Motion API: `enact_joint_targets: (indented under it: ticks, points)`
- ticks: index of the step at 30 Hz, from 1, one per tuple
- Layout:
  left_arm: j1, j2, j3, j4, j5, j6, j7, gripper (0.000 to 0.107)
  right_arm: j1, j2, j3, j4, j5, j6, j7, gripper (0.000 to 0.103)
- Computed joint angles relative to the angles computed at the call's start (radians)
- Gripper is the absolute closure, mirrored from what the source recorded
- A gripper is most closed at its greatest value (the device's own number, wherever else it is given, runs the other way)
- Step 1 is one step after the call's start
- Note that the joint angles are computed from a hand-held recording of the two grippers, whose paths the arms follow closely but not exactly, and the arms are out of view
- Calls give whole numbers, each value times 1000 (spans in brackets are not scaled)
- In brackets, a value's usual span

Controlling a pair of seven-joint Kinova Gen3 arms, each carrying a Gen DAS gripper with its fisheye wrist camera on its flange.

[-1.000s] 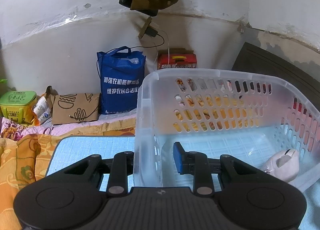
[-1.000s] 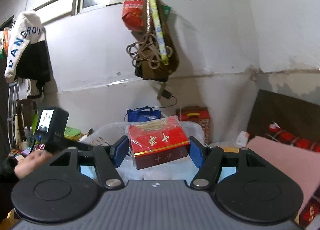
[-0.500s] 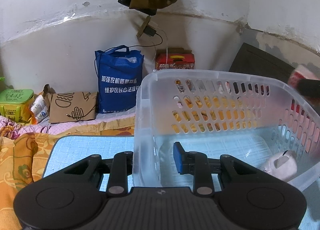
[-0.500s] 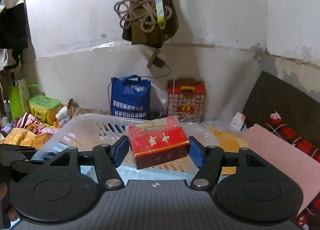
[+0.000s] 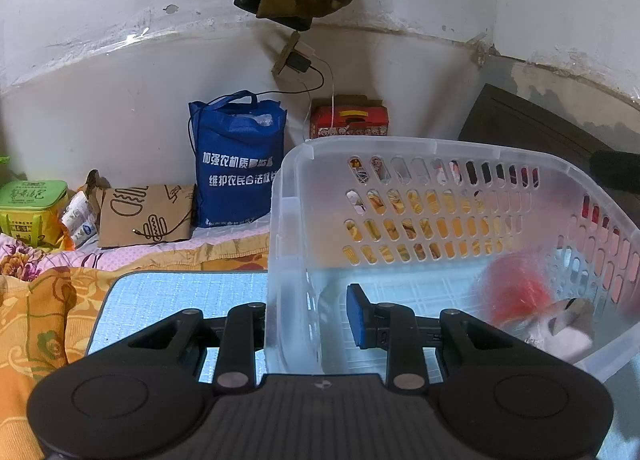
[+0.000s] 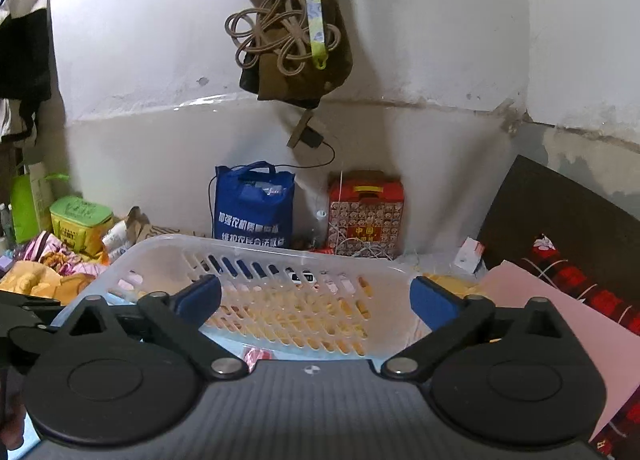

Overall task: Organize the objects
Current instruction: 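Carry the red box over the basket and open the right tool, then grasp the plastic-wrapped white roll with the right tool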

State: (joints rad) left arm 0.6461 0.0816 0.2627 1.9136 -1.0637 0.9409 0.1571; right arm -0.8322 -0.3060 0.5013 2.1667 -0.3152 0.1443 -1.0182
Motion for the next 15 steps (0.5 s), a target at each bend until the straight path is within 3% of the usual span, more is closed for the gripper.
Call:
enact_joint_targets:
  ticks: [5,11,15]
  points:
    - [1,2,0,-1,-2,-2,1,75,-112,-83,123,43,-41,20,26,0]
    - [11,7,2,-3,-8,11,5,75,-53,-250,71,214,31,-92,-31,0]
    - [17,10,2,-4,-11,21,12,75,-42,-375,81,298,90,-91,-67,0]
